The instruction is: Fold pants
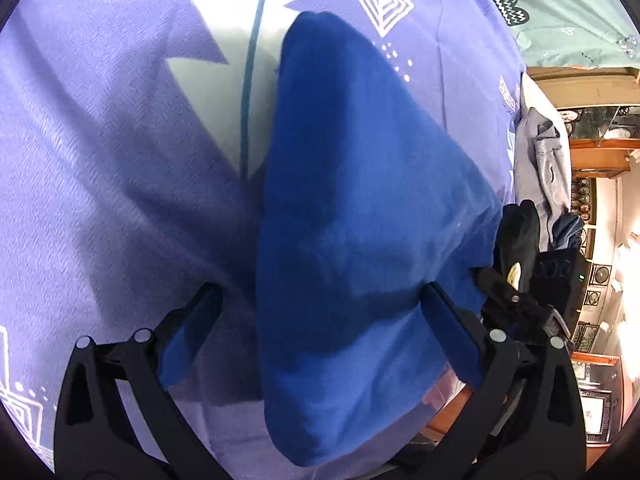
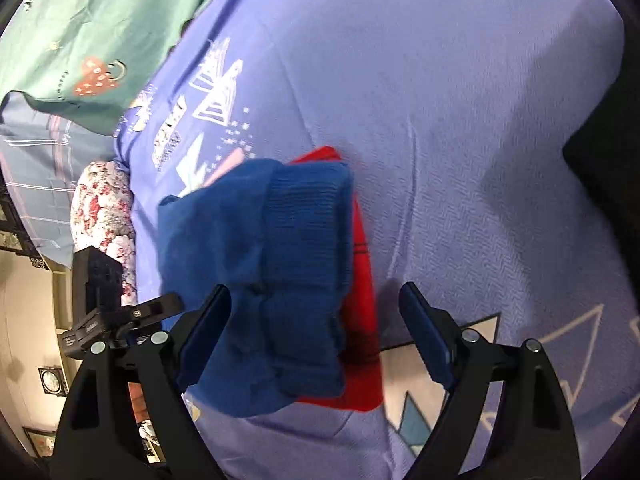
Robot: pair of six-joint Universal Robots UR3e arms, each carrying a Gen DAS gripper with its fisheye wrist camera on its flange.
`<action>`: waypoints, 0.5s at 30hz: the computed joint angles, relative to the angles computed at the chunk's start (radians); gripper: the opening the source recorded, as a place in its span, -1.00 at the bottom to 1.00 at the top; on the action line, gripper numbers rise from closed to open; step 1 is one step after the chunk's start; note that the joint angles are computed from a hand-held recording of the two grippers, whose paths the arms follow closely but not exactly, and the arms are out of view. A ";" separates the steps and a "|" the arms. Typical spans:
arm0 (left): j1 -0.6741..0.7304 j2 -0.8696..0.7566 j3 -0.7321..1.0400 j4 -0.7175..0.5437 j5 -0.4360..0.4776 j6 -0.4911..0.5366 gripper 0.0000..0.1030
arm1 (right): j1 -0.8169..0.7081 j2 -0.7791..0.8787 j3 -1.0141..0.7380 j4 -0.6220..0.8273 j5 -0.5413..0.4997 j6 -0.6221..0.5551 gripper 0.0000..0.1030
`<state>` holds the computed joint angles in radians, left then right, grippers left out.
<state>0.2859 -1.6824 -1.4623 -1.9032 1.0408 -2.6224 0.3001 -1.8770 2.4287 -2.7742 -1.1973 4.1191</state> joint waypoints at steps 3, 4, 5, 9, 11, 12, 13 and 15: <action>-0.029 -0.015 0.017 0.008 0.001 0.004 0.94 | 0.038 0.095 -0.053 -0.061 -0.010 -0.018 0.69; -0.046 -0.019 0.023 0.012 0.005 0.004 0.92 | 0.061 0.130 -0.093 -0.048 -0.028 -0.015 0.64; -0.064 -0.015 0.023 0.027 0.017 -0.005 0.90 | 0.099 0.185 -0.175 0.008 -0.053 -0.023 0.57; -0.151 -0.003 0.023 0.090 0.075 -0.012 0.39 | 0.131 0.244 -0.262 0.082 -0.064 -0.016 -0.02; -0.148 -0.004 0.028 0.084 0.076 -0.013 0.18 | 0.102 0.222 -0.235 0.074 -0.024 -0.016 -0.10; -0.146 -0.006 0.043 0.067 0.061 -0.004 -0.11 | 0.090 0.207 -0.234 0.079 -0.003 -0.012 -0.16; -0.138 -0.001 0.066 0.041 0.049 0.008 -0.31 | 0.083 0.202 -0.245 0.085 0.010 -0.015 -0.18; -0.128 0.009 0.120 -0.007 0.030 0.028 -0.39 | 0.082 0.187 -0.315 0.144 0.016 -0.054 -0.20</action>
